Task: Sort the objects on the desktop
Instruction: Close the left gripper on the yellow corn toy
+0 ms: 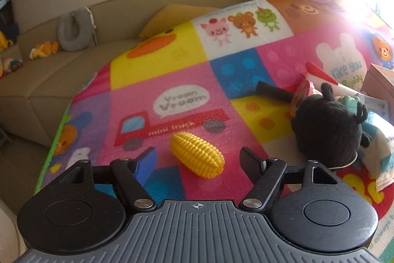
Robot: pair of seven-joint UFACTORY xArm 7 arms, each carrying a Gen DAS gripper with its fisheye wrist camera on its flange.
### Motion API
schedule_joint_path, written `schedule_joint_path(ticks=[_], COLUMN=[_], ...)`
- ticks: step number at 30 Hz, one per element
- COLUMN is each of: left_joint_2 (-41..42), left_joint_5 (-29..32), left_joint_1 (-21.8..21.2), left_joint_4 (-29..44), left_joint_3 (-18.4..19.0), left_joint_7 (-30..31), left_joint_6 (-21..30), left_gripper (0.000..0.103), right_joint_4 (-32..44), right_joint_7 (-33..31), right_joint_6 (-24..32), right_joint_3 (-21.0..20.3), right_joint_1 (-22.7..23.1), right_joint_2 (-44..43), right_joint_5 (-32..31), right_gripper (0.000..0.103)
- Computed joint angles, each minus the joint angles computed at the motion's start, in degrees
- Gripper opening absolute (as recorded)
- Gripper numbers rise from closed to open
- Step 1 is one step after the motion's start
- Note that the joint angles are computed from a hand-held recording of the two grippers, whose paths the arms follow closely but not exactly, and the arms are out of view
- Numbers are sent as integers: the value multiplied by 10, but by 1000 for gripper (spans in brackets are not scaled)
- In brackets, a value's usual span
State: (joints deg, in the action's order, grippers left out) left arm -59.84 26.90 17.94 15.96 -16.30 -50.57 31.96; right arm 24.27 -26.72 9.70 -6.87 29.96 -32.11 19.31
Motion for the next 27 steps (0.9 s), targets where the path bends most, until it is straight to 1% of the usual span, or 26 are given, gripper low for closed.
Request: schedule_joint_path(ticks=[1, 2, 3, 5, 6, 9, 11, 13, 15, 17, 19, 21, 23, 25, 26, 27], left_joint_2=[12, 22, 31, 42, 43, 17, -18, -57, -93, -109, -93, -47, 5, 39, 46, 48], left_joint_5=[1, 3, 5, 8, 8, 10, 4, -16, -41, -67, -88, -101, -99, -93, -94, -95], left_joint_1=[4, 10, 14, 15, 11, -16, -49, -97, -148, -201, -242, -265, -266, -261, -264, -268], left_joint_4=[2, 5, 8, 12, 11, 2, -9, -16, -19, -18, -13, -4, 8, 19, 19, 18], left_joint_3=[2, 0, -2, -1, 3, 0, -4, -5, -19, -33, -45, -55, -73, -87, -87, -86], left_joint_7=[-1, -3, -5, -4, 0, 17, 30, 44, 50, 50, 52, 56, 57, 55, 55, 54], left_joint_6=[-8, -12, -12, -13, -13, -2, 11, 30, 50, 51, 25, -16, -55, -70, -74, -73], left_gripper=[75, 65, 59, 41, 36, 36, 35, 35, 35, 35, 35, 35, 37, 38, 40, 43], right_joint_4=[0, -1, -2, -4, -5, -9, -9, -8, -7, -7, -7, -7, -4, 5, 8, 7], right_joint_7=[0, 0, 1, 1, 1, 0, -3, -2, 0, -3, -5, -7, -12, -19, -27, -39], right_joint_6=[-1, -2, -4, -7, -9, -14, -10, -6, -4, -3, -3, -4, 3, 22, 26, 16], right_joint_3=[0, 0, 0, -2, -3, -9, -15, -13, -10, -9, -10, -10, -15, -21, -31, -46], right_joint_1=[0, 1, 1, 3, 4, 11, 15, 13, 9, 9, 9, 10, 12, 14, 25, 45], right_joint_2=[0, 0, -1, -2, -2, -5, -7, -8, -8, -8, -8, -9, -9, -9, -13, -21], right_joint_5=[0, 0, 0, 0, 0, 2, 2, 1, 0, -2, -2, -1, -1, 3, 15, 34], right_gripper=[103, 103, 103, 103, 103, 103, 103, 103, 103, 103, 103, 103, 103, 103, 103, 103])
